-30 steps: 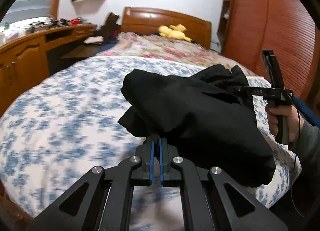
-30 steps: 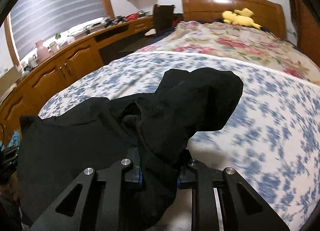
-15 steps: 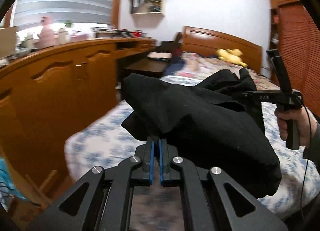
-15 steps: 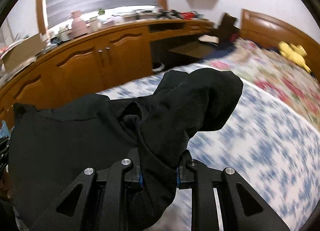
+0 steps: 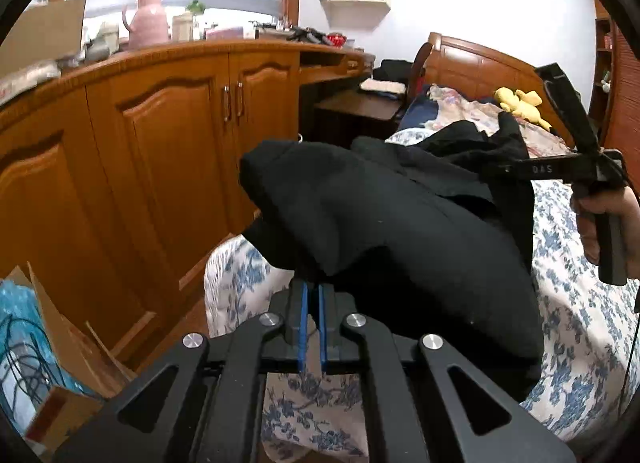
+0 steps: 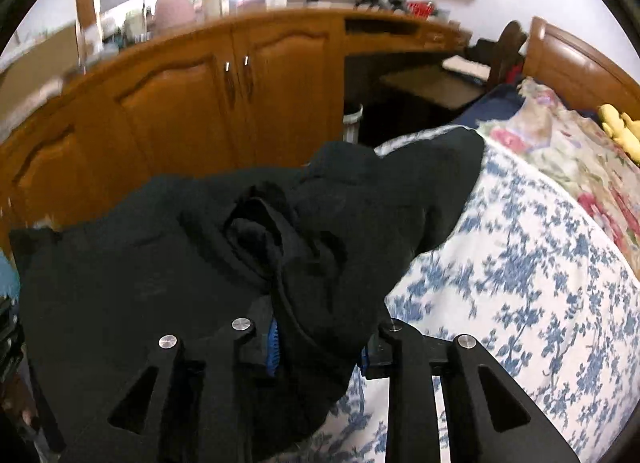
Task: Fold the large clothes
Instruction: 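Lift the coat bundle with both grippers and carry it toward the desk-side bed edge, then lower the coat onto the bed edge and open both grippers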
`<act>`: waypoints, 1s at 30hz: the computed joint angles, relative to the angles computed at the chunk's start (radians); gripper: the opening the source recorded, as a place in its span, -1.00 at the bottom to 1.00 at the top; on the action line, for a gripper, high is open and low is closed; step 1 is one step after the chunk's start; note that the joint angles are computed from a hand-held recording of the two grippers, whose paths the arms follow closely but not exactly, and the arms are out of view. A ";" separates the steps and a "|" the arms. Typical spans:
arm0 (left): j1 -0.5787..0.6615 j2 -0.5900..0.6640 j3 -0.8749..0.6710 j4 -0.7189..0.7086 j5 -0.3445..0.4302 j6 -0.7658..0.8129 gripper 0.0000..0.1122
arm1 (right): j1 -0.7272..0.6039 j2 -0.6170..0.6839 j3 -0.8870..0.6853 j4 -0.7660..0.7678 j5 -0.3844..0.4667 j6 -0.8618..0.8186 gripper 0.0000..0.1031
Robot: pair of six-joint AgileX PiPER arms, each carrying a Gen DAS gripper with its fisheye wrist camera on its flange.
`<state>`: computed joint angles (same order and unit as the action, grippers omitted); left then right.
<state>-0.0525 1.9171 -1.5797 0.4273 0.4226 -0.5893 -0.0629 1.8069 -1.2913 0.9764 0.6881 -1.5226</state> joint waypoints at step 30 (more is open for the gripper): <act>-0.050 -0.184 0.081 0.146 0.064 -0.133 0.57 | 0.098 0.033 0.275 0.247 0.008 -0.463 -0.03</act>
<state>-0.1021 1.7327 -1.4989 0.5731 0.4870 -0.7227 0.0349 1.8397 -1.0162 1.2230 0.6964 -1.9855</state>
